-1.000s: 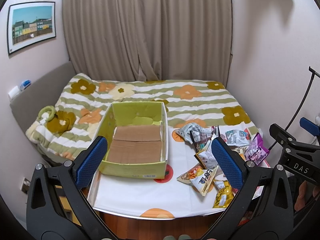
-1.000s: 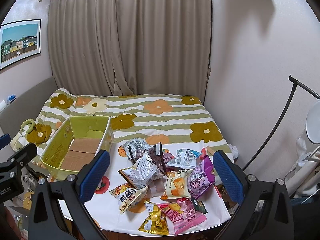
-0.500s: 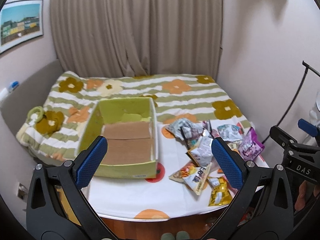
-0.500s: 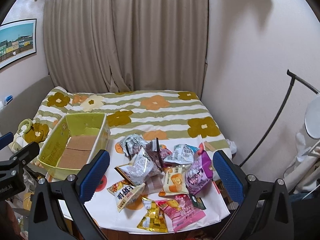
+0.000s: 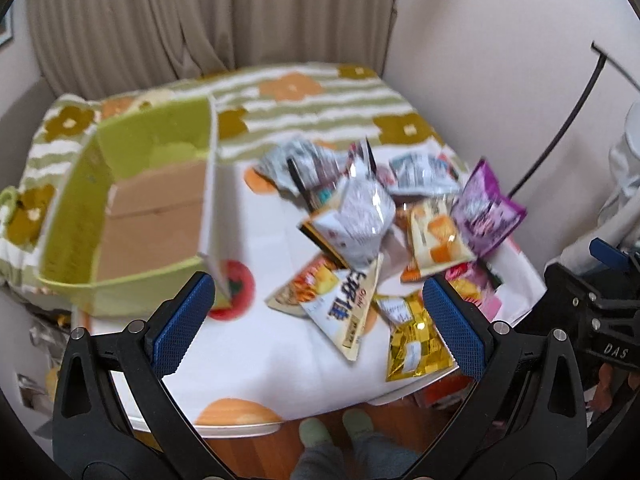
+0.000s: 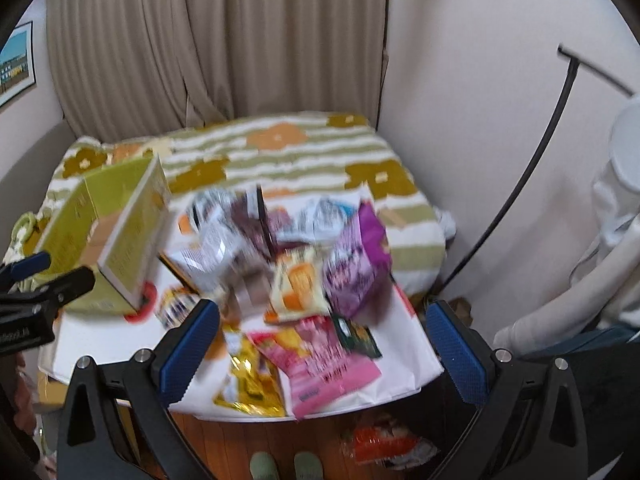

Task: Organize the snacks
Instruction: 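Grasp the white Oishi bag with left tool while right tool grasps pink Lorio bag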

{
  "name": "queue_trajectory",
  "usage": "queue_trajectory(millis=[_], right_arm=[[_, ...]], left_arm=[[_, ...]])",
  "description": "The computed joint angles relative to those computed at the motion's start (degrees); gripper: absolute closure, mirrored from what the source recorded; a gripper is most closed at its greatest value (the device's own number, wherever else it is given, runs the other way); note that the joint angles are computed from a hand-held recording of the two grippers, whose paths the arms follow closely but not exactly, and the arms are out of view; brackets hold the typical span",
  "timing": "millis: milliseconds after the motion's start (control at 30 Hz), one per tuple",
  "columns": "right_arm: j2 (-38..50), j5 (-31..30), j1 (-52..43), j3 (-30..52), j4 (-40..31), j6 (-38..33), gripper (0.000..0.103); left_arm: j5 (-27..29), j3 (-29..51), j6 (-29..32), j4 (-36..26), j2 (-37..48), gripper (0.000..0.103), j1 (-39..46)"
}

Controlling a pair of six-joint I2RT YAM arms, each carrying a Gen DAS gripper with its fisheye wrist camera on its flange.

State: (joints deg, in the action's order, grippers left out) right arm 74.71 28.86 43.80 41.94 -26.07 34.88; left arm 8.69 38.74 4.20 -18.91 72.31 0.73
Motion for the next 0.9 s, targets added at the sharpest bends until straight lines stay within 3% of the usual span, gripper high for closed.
queue_trajectory(millis=[167, 400, 567, 800, 900], right_arm=[[5.2, -9.1, -7.6, -8.7, 15.1, -8.9, 0.000], [18.1, -21.3, -15.2, -12.4, 29.9, -16.5, 0.000], [24.3, -26.6, -17.5, -12.4, 34.6, -18.7, 0.000], [30.4, -30.4, -20.4, -10.5, 38.8, -22.2, 0.000], [31.7, -31.8, -21.3, -9.6, 39.4, -23.1, 0.000]], left_arm=[[-5.2, -1.1, -4.0, 11.9, 14.2, 0.000, -5.3], [-9.3, 0.3, -6.7, 20.0, 27.4, 0.000, -8.8], [-10.5, 1.9, -7.7, 21.9, 32.7, 0.002, -9.7], [-11.5, 3.7, -7.9, 21.7, 37.0, 0.025, -9.9], [-11.6, 4.0, -7.1, 22.1, 37.8, 0.029, -9.7]])
